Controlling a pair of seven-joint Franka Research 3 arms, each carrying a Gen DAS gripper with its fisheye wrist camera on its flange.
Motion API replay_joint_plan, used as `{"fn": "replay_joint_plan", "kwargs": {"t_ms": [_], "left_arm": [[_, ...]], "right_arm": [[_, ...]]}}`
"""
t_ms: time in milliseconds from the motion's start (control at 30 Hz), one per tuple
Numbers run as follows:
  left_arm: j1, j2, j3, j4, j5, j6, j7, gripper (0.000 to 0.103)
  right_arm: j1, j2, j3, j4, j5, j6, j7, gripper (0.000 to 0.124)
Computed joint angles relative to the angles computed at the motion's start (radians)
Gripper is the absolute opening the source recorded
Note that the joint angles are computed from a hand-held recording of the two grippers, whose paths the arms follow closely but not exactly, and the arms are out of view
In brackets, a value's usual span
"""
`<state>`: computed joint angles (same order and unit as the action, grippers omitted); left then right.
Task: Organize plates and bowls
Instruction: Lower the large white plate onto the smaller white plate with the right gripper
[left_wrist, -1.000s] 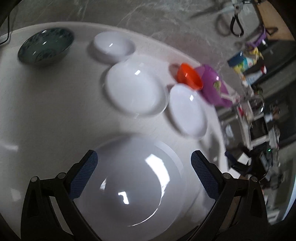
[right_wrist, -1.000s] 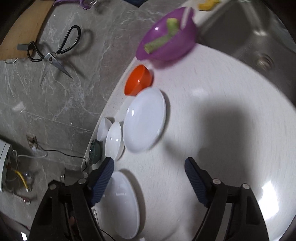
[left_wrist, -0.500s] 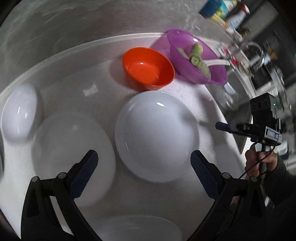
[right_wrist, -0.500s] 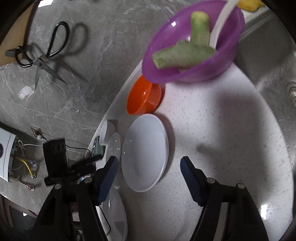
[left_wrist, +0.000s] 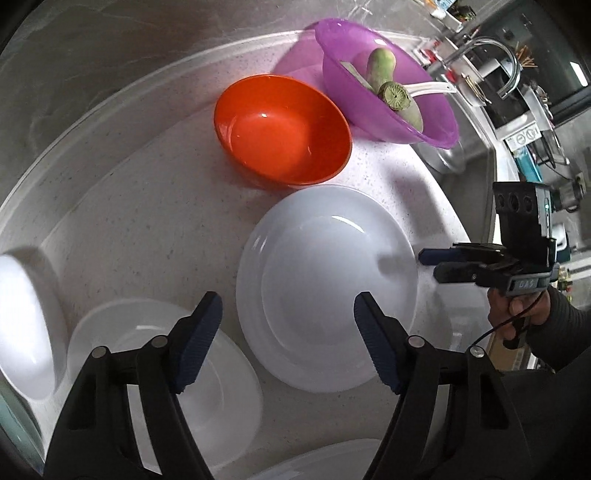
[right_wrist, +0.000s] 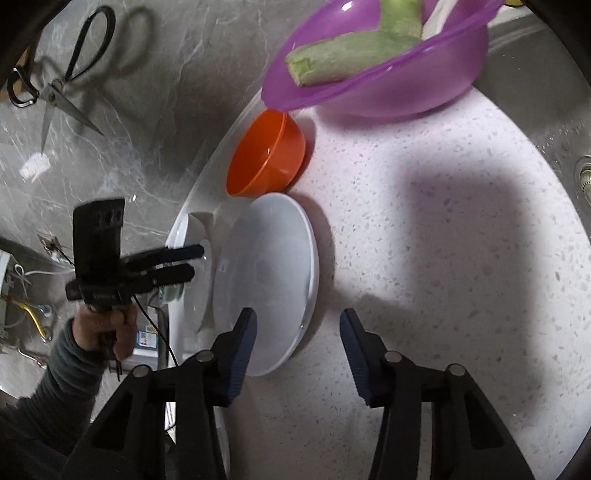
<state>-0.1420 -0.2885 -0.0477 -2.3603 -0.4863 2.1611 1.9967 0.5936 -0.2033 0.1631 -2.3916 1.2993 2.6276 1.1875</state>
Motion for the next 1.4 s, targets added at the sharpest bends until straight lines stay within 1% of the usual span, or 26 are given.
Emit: {"fn": "replay_joint_plan", "kwargs": {"t_ms": [100,167,300,400,467,567,667,700,733,800,833,967,1100,1233,1267,1333,1367,1400], "left_arm": [[-0.002,0.055,-0.003,0.044,-0.001,-0.026,0.023,0.071],[0.003,0.094,-0.010,0.075,0.000,-0.057,0.031,0.066],[0.019,0.149,-0.034,0.112,0.004,-0.047,0.015,0.065],[0.035,0.161,-0.043,0.117,0.028,-0.043,-0.009,0.063],[0.038,0.163,-0.050,0.113,0.031,-0.043,-0.014,0.063],[0.036,0.168,-0.061,0.116,0.053,-0.044,-0.029,0.063],[0.033,0.175,-0.069,0.117,0.072,-0.036,-0.046,0.062],[0.031,0.178,-0.070,0.118,0.070,-0.034,-0.049,0.052],[0.029,0.182,-0.072,0.119,0.074,-0.034,-0.054,0.046],[0.025,0.187,-0.077,0.119,0.082,-0.033,-0.055,0.043],[0.024,0.188,-0.077,0.117,0.082,-0.031,-0.051,0.043],[0.020,0.186,-0.081,0.101,0.081,-0.019,-0.054,0.042],[0.018,0.181,-0.082,0.086,0.087,-0.002,-0.074,0.031],[0.013,0.171,-0.082,0.072,0.096,0.010,-0.085,0.030],[0.011,0.167,-0.086,0.066,0.111,0.015,-0.098,0.028],[0.006,0.162,-0.091,0.061,0.143,0.022,-0.125,0.019],[0.004,0.158,-0.093,0.056,0.155,0.029,-0.138,0.018],[0.002,0.155,-0.093,0.051,0.165,0.035,-0.150,0.014]], "right_arm": [[0.002,0.011,0.003,0.005,-0.014,-0.009,0.012,0.045],[0.005,0.011,0.005,0.004,-0.008,-0.011,0.013,0.045],[0.005,0.013,0.009,0.002,-0.022,-0.011,0.044,0.044],[0.004,0.017,0.011,-0.002,-0.043,-0.007,0.082,0.043],[0.007,0.023,0.009,0.000,-0.021,-0.009,0.078,0.043],[0.010,0.035,0.010,0.010,0.000,-0.014,0.067,0.040],[0.009,0.050,0.016,0.022,-0.009,-0.010,0.090,0.035],[0.008,0.055,0.016,0.026,-0.006,-0.011,0.097,0.032],[0.006,0.060,0.019,0.030,-0.015,-0.007,0.113,0.030],[0.003,0.067,0.023,0.036,-0.046,-0.002,0.146,0.022],[0.002,0.071,0.023,0.039,-0.054,-0.006,0.158,0.021],[0.000,0.075,0.023,0.047,-0.070,-0.012,0.185,0.021],[0.003,0.082,0.026,0.055,-0.071,-0.011,0.185,0.020],[0.002,0.098,0.028,0.070,-0.069,-0.004,0.194,0.020],[0.001,0.101,0.029,0.072,-0.069,0.000,0.199,0.020],[0.000,0.104,0.031,0.074,-0.070,0.009,0.202,0.020],[0.000,0.105,0.031,0.076,-0.071,0.011,0.205,0.020],[-0.001,0.107,0.031,0.077,-0.074,0.015,0.212,0.016]]}}
